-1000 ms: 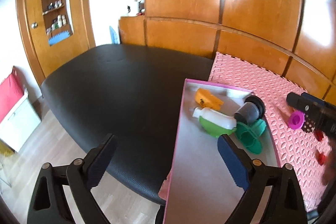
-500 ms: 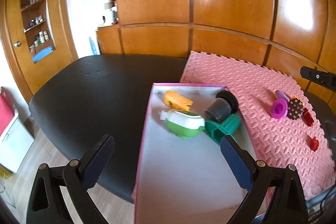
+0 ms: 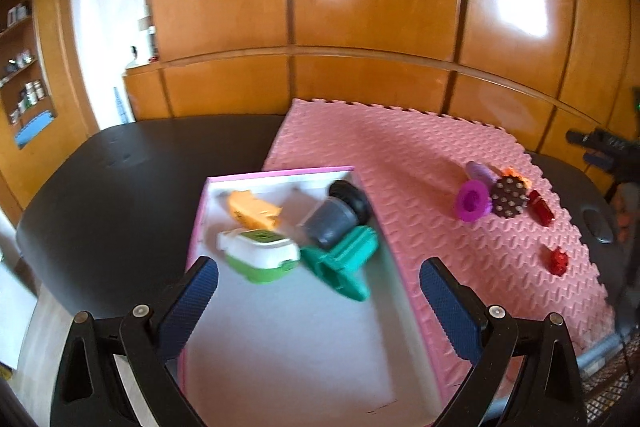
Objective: Organize rigid objects
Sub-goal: 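Move both grippers back over the pink mat toward the remaining objects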
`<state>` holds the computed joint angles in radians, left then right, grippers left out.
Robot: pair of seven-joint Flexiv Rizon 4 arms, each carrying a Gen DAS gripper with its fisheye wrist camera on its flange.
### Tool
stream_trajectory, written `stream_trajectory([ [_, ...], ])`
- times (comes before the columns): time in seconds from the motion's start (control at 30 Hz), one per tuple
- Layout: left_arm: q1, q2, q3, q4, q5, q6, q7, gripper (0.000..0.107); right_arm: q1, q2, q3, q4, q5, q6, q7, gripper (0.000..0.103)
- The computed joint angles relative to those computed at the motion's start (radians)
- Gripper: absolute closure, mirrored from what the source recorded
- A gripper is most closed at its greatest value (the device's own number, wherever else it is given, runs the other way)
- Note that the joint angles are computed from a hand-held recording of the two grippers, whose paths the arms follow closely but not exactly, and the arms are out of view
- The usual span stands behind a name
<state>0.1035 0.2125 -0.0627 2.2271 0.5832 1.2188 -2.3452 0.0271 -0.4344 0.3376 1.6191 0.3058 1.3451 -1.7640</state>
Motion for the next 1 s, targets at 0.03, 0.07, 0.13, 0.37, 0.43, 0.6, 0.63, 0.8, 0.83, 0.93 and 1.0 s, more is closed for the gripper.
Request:
stream_trajectory([
  [0.03, -0.007, -0.011, 0.002, -0.006, -0.017, 0.005, 0.015, 0.005, 0.006, -0.014, -0.023, -0.003, -0.007, -0.012, 0.027, 0.020],
  [0.07, -0.019, -0.031, 0.005, -0.016, -0.046, 0.012, 0.041, 0.005, 0.005, -0.030, -0.040, -0.009, -0.009, -0.028, 0.055, 0.020],
  [0.13, -0.038, -0.057, 0.009, -0.030, -0.085, 0.011, 0.077, 0.005, -0.013, -0.059, -0.047, -0.012, 0.009, -0.042, 0.092, 0.020],
  [0.37, -0.122, -0.200, 0.015, -0.138, -0.204, 0.012, 0.185, 0.006, -0.047, -0.074, -0.046, -0.043, 0.039, -0.090, 0.162, 0.020],
  [0.43, -0.149, -0.238, 0.025, -0.166, -0.241, 0.018, 0.212, 0.006, -0.057, -0.074, -0.037, -0.049, 0.049, -0.108, 0.164, 0.020],
  [0.6, -0.209, -0.362, 0.045, -0.271, -0.313, 0.005, 0.274, 0.007, -0.052, -0.066, -0.040, -0.052, 0.049, -0.126, 0.158, 0.020],
  [0.63, -0.220, -0.377, 0.051, -0.284, -0.324, 0.001, 0.281, 0.009, -0.048, -0.067, -0.043, -0.051, 0.046, -0.124, 0.155, 0.020],
  [0.8, -0.250, -0.491, 0.067, -0.377, -0.425, -0.046, 0.348, 0.030, -0.041, -0.066, -0.039, -0.052, 0.042, -0.126, 0.133, 0.020],
  [0.83, -0.256, -0.504, 0.070, -0.386, -0.442, -0.048, 0.358, 0.031, -0.041, -0.065, -0.037, -0.052, 0.043, -0.129, 0.127, 0.020],
  [0.93, -0.281, -0.557, 0.092, -0.437, -0.458, -0.059, 0.365, 0.035, -0.039, -0.064, -0.034, -0.055, 0.046, -0.137, 0.112, 0.020],
  [1.0, -0.298, -0.590, 0.107, -0.476, -0.454, -0.071, 0.367, 0.036, -0.034, -0.063, -0.037, -0.055, 0.044, -0.139, 0.105, 0.020],
])
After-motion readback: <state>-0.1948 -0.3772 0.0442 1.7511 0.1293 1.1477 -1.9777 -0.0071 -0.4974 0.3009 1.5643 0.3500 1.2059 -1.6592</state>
